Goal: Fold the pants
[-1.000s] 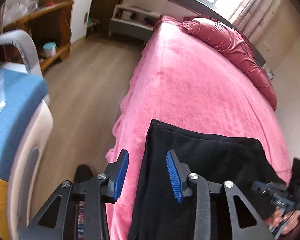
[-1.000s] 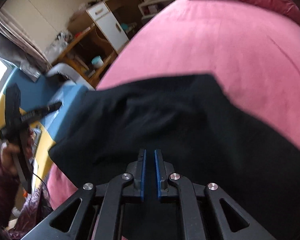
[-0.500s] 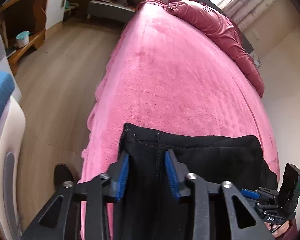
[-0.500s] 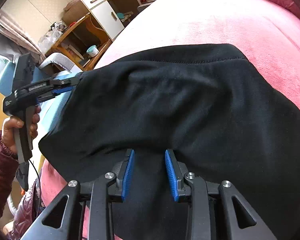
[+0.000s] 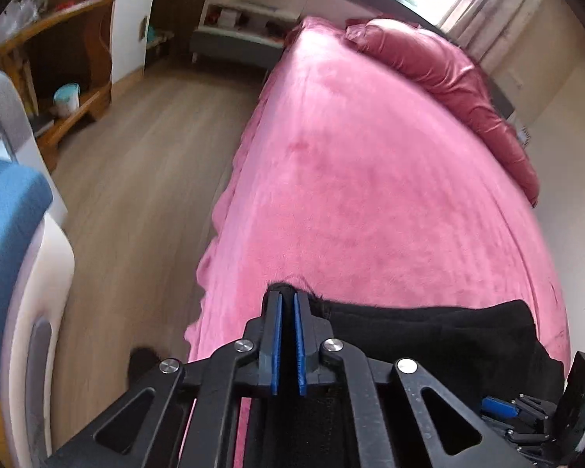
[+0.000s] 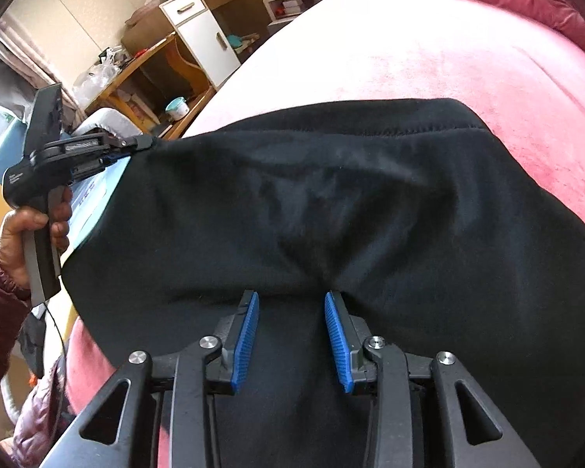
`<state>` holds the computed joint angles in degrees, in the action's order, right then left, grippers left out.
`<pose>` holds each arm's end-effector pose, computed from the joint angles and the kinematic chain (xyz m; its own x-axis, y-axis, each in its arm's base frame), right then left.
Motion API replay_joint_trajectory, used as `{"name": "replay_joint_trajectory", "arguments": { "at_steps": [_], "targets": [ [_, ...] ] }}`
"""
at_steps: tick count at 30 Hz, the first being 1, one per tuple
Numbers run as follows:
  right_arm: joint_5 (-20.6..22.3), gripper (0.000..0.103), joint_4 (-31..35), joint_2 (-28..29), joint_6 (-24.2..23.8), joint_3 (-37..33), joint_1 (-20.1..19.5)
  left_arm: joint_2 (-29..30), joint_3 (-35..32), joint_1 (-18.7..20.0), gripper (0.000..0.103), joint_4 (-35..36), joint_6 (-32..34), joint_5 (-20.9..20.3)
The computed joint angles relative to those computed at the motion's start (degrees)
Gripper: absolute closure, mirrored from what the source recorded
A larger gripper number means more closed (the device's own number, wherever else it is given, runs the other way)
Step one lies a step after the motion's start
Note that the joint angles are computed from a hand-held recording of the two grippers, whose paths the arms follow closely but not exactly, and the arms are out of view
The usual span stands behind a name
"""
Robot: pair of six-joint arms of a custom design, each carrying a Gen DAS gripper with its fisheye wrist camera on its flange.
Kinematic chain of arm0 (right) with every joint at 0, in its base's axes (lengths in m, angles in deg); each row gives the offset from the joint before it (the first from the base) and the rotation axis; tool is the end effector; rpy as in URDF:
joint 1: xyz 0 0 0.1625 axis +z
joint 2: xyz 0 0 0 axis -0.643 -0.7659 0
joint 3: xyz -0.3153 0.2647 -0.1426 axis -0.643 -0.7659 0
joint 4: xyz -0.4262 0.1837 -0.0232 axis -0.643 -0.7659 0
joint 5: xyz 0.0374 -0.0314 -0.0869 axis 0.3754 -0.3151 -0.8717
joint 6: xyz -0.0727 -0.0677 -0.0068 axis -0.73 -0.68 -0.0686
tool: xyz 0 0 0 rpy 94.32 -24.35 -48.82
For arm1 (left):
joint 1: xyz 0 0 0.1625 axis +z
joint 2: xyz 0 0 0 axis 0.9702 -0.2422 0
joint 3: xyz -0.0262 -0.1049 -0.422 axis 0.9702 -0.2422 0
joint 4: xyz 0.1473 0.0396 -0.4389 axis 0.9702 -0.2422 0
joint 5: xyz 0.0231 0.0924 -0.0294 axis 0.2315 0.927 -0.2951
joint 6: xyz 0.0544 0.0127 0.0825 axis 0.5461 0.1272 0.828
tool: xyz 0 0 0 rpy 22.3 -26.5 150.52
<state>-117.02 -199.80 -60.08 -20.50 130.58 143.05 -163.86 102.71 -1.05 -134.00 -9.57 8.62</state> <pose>0.2269 -0.5324 -0.0541 -0.7506 -0.5519 0.3634 -0.5986 0.8008 -0.0200 0.0618 -0.5221 0.3087 -0.8699 -0.3269 -0.3694 -0.0072 0.7571 -0.6532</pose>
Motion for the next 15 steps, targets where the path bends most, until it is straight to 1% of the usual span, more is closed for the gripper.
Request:
{"name": "replay_joint_trajectory", "arguments": {
  "at_steps": [1, 2, 4, 5, 6, 7, 8, 9, 10, 12, 14, 15],
  "targets": [
    [-0.2, 0.066, -0.7, 0.1, 0.0, 0.2, 0.1, -0.4, 0.3, 0.1, 0.097, 0.2, -0.3, -0.7],
    [-0.2, 0.062, -1.1, 0.0, -0.7, 0.5, 0.3, -1.6, 1.1, -0.3, 0.096, 0.6, -0.7, -1.2],
    [-0.6, 0.059, -1.3, -0.2, -2.3, 1.0, 0.7, -4.7, 2.7, -1.6, 0.092, 3.2, -2.8, 0.2],
    [-1.2, 0.059, -1.5, 0.0, -2.8, 1.0, 0.9, -5.8, 3.5, -2.1, 0.082, 4.0, -3.8, 1.3],
    [-2.0, 0.059, -1.7, 0.1, -3.3, 1.0, 1.4, -7.3, 4.5, -3.0, 0.076, 5.1, -5.5, 3.6],
    [-2.4, 0.057, -1.6, 0.0, -3.4, 1.0, 1.7, -9.2, 5.6, -4.2, 0.076, 7.3, -7.7, 6.5],
    [-2.8, 0.055, -1.5, -0.1, -3.3, 1.2, 2.1, -11.4, 6.8, -5.4, 0.076, 9.2, -9.2, 8.6],
    [-2.9, 0.054, -1.5, -0.3, -3.1, 1.4, 2.4, -13.4, 8.2, -6.3, 0.076, 9.7, -9.7, 9.3],
    [-2.8, 0.054, -1.5, -0.5, -3.0, 1.6, 2.6, -16.3, 9.9, -7.6, 0.076, 10.2, -10.1, 9.4],
    [-1.8, 0.054, -1.7, -1.3, -3.0, 2.7, 3.0, -20.2, 12.0, -9.9, 0.076, 12.0, -10.7, 9.2],
    [-1.2, 0.054, -1.9, -1.9, -3.1, 3.8, 3.3, -22.7, 13.7, -12.8, 0.076, 14.7, -11.3, 10.4],
    [-0.7, 0.054, -1.9, -2.2, -3.2, 4.5, 3.5, -24.0, 14.9, -14.9, 0.076, 16.4, -11.7, 10.7]
  ]
}}
